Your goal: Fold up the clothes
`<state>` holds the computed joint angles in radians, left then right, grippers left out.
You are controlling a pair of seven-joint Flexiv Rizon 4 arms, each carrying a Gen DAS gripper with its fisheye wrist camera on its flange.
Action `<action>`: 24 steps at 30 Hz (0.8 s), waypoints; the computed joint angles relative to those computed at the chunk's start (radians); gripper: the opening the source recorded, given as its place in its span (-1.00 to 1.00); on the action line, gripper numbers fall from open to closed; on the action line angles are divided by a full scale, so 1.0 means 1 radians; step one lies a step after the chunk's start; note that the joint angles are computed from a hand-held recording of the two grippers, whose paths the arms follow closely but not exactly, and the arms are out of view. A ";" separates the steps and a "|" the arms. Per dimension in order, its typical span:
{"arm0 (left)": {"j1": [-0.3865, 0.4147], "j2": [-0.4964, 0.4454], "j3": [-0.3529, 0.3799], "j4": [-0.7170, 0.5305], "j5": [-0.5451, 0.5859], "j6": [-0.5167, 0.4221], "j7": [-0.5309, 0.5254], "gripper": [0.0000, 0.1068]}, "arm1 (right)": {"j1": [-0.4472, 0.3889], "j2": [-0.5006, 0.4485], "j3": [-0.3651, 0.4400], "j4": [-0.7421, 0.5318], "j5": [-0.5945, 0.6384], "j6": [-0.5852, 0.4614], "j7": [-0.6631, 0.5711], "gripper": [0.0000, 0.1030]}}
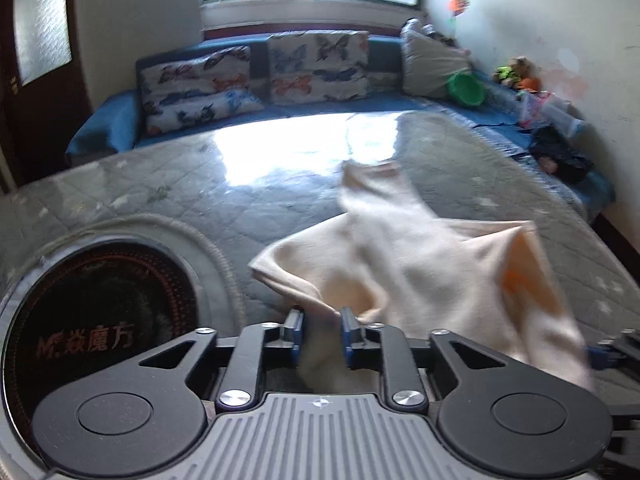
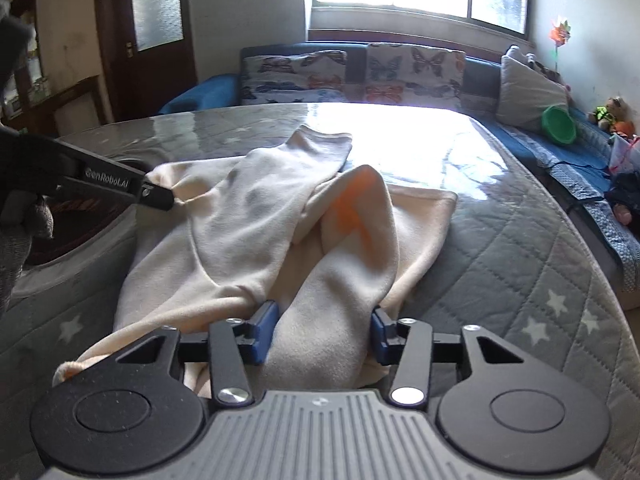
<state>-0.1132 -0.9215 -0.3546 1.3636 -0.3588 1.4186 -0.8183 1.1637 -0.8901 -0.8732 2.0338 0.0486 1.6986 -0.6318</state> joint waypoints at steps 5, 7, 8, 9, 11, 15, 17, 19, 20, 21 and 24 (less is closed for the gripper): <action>0.150 0.045 -0.239 0.140 -0.035 -0.067 0.193 -0.09 | -0.003 0.024 0.007 0.017 0.027 0.031 0.004 -0.14; 0.160 0.051 -0.256 0.161 -0.053 -0.111 0.243 -0.09 | 0.000 0.026 -0.001 0.029 0.046 0.051 0.002 -0.14; 0.158 0.053 -0.256 0.167 -0.060 -0.122 0.263 -0.09 | 0.002 0.027 -0.004 0.033 0.054 0.055 -0.002 -0.14; 0.155 0.054 -0.253 0.172 -0.066 -0.130 0.282 -0.09 | 0.003 0.031 -0.008 0.038 0.062 0.057 -0.006 -0.14; 0.132 0.055 -0.221 0.172 -0.075 -0.135 0.299 -0.10 | -0.005 0.041 -0.007 0.046 0.075 0.070 -0.017 -0.14; 0.088 0.053 -0.150 0.153 -0.105 -0.172 0.312 -0.66 | -0.026 0.032 -0.007 0.028 0.081 0.076 -0.043 -0.14; 0.106 0.064 -0.169 0.175 -0.146 -0.166 0.336 -0.86 | -0.057 0.028 0.011 0.000 0.072 0.061 -0.055 -0.13; 0.139 0.080 -0.206 0.214 -0.195 -0.129 0.368 -0.90 | -0.088 0.021 0.028 -0.027 0.057 0.045 -0.061 -0.14; 0.162 0.088 -0.233 0.237 -0.220 -0.100 0.387 -0.91 | -0.101 0.016 0.035 -0.040 0.048 0.038 -0.061 -0.18; 0.190 0.095 -0.266 0.260 -0.244 -0.066 0.406 -0.92 | -0.116 0.011 0.048 -0.054 0.042 0.037 -0.060 -0.37; 0.266 0.109 -0.335 0.311 -0.287 0.012 0.423 -0.94 | -0.139 0.002 0.073 -0.075 0.035 0.044 -0.051 -0.65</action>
<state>0.1531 -0.8125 -0.6897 1.6744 -0.6458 1.4307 -0.3951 1.0251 -0.8878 -0.8000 1.9585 0.0834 1.7424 -0.6826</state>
